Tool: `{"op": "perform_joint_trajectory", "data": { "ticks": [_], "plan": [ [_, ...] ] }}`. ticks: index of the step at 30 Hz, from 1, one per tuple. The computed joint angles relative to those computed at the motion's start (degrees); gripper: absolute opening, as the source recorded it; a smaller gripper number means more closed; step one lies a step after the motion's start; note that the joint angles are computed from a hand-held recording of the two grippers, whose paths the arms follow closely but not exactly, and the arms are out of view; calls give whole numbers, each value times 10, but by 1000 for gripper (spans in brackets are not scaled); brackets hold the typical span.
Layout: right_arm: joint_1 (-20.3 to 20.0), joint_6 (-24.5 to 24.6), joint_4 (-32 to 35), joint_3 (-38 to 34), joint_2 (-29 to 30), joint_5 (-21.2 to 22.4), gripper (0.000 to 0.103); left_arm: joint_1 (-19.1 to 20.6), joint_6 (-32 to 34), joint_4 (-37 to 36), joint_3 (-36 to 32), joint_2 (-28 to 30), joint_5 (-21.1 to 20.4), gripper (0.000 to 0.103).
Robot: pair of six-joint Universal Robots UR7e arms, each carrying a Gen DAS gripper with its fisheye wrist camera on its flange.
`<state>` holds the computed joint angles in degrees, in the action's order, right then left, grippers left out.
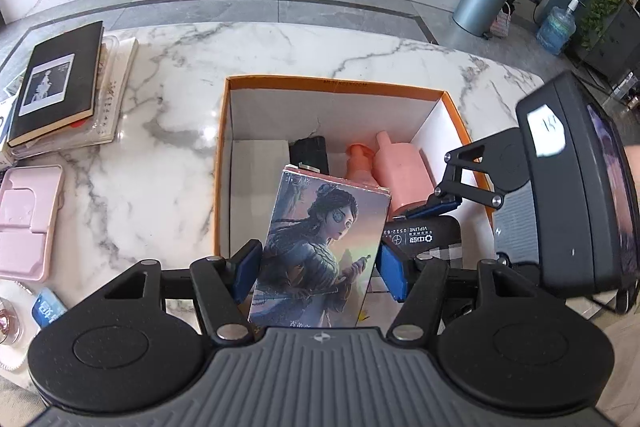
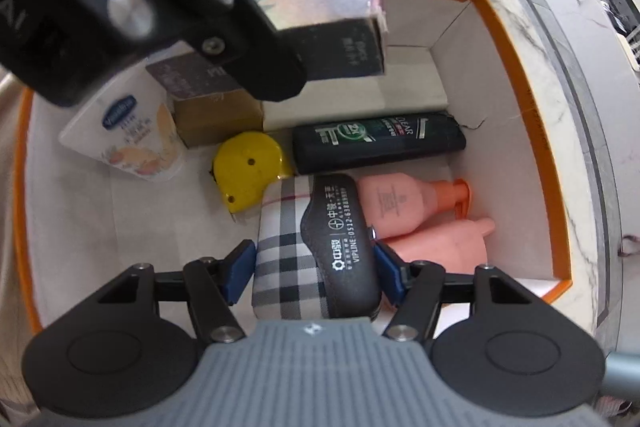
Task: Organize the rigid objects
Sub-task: 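Lower the plaid case and card box into the box and open both grippers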
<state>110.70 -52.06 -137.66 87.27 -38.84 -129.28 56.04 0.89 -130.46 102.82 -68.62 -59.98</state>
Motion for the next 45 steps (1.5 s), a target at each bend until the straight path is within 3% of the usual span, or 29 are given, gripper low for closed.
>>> {"op": "perform_joint_trajectory", "data": {
  "ticks": [6, 9, 16, 23, 28, 34, 38, 43, 45],
  "plan": [
    [-7, 14, 67, -29, 13, -18, 64, 2, 7, 4, -4, 3, -4, 71],
    [-4, -9, 55, -25, 20, -44, 61, 1, 5, 10, -3, 0, -2, 72],
    [2, -4, 48, -19, 7, -32, 60, -2, 5, 19, 3, -10, 0, 72],
    [-10, 103, 105, -32, 12, -19, 23, -9, 27, 28, 10, -19, -7, 72],
    [-5, 83, 16, 23, -23, 0, 19, -23, 93, 26, 21, -34, -11, 72],
    [-1, 120, -282, 159, -126, 79, 22, -51, 266, 5, 45, -30, -11, 72],
    [-8, 196, -481, 254, -155, 53, 23, -63, 398, 7, 59, -11, 6, 72],
    [-42, 324, -603, 347, -171, 34, 27, -70, 508, 46, 59, 22, 29, 72],
    [-43, 297, -622, 339, -151, 27, 27, -70, 547, 46, 65, 35, 42, 72]
  ]
}}
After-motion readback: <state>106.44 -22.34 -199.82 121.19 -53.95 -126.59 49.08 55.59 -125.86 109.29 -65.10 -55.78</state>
